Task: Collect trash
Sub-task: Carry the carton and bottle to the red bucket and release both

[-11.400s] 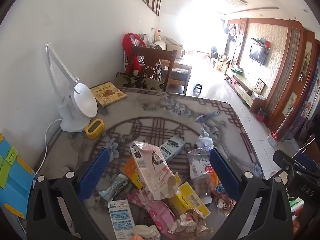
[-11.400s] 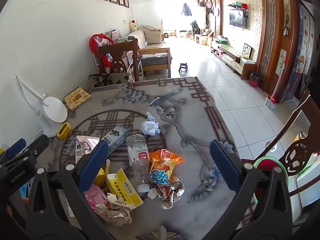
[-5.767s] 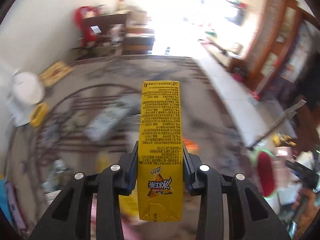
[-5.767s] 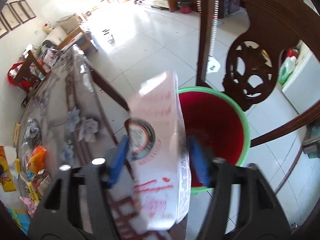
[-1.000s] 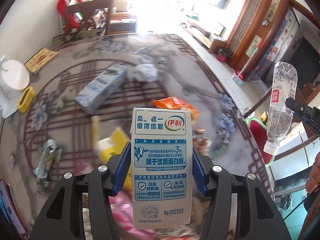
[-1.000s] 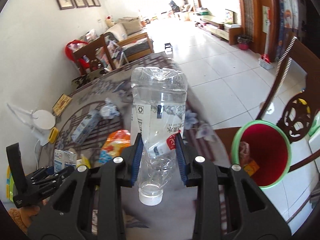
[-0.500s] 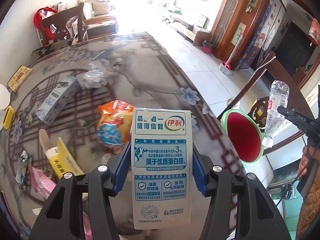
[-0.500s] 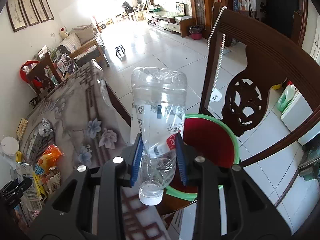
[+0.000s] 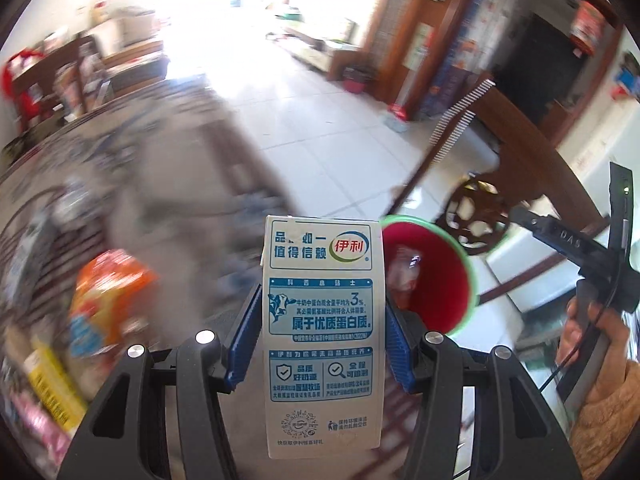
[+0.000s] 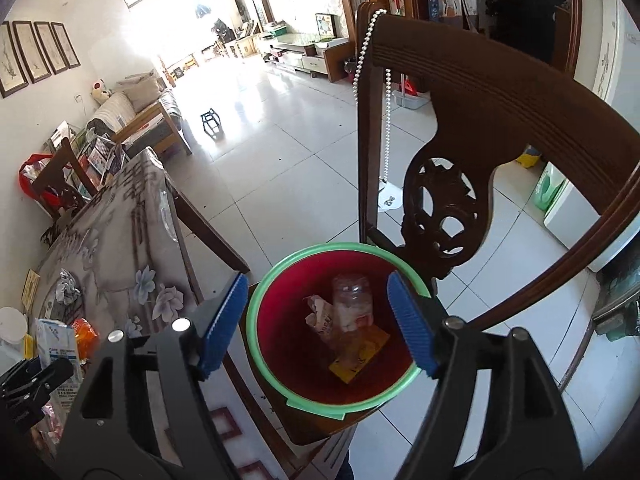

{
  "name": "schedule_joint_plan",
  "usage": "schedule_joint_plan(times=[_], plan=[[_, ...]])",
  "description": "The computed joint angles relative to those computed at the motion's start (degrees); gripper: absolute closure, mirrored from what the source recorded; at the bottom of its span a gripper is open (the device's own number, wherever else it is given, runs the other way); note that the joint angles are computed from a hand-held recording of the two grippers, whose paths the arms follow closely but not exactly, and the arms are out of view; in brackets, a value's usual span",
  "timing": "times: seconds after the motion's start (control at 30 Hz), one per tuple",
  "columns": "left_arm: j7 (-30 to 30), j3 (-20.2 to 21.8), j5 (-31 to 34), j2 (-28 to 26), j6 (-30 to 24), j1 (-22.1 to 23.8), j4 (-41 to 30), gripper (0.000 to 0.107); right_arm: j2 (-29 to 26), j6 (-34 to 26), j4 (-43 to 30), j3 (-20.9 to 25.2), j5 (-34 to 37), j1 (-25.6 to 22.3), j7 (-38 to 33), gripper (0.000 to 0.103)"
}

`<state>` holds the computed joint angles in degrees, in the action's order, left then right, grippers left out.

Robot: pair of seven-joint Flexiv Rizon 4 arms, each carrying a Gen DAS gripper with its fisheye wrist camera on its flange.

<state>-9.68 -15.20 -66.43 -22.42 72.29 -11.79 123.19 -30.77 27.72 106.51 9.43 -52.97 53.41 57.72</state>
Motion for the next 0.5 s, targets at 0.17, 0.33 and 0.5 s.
schedule_joint_plan(times=[0.17, 0.33, 0.5], plan=[[1.72, -2.88, 2.46, -1.66, -2.13, -2.46, -1.86, 0.054, 1.55, -2.13, 1.55, 1.91, 3.81, 0.84, 2.08, 0.031], [-0.57, -4.08, 6.95, -3.87, -4.14, -5.16, -4.60, 0.054, 2.78, -5.64, 2.50, 3.66, 7.27, 2.73, 6.45, 0.031], [-7.40, -4.26, 15.09, -6.41, -6.94, -7.22, -8.49, 0.049, 3.05, -8.70, 2.00, 4.99, 10.54, 3.92, 9.03, 0.031]])
